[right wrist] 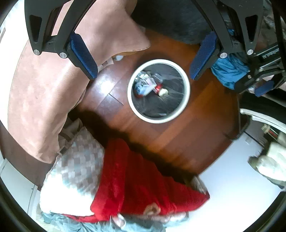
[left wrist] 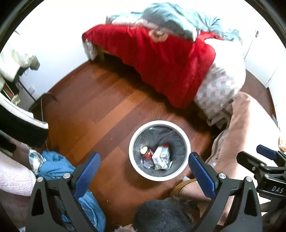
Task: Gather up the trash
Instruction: 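Move both tools back from the bin toward the table, then grasp the orange snack bag with the left tool while the right tool grasps the red wrapper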
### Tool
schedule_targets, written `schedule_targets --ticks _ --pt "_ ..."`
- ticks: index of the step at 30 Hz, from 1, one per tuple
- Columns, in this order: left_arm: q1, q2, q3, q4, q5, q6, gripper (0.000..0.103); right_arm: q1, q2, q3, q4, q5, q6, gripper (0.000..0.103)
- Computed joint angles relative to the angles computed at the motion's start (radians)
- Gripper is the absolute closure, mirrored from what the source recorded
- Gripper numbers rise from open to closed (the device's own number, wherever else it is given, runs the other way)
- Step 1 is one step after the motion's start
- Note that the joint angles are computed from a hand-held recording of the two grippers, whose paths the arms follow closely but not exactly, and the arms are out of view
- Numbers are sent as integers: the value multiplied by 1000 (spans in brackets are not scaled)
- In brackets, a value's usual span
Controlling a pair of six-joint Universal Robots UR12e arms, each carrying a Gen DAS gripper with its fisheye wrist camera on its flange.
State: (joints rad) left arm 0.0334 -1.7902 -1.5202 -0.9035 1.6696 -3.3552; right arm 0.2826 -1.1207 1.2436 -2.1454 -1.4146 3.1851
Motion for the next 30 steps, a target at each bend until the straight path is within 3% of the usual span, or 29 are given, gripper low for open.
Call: schedule_targets --ticks 8,13,20,26,30 --pt "-58 24 38 26 33 31 3 -64 -106 78 -108 150 89 0" --pt "-115 4 69 42 -3 49 3 -133 -190 159 -157 199 153 0" --pt "-257 -112 191 -9 -43 117 3 -265 -305 276 -130 108 182 0" --pt "-389 -266 357 -60 -5 220 3 -440 -364 362 -46 -66 209 0" --pt "-445 -374 499 -154 -16 246 3 -559 -357 398 -18 -105 265 0"
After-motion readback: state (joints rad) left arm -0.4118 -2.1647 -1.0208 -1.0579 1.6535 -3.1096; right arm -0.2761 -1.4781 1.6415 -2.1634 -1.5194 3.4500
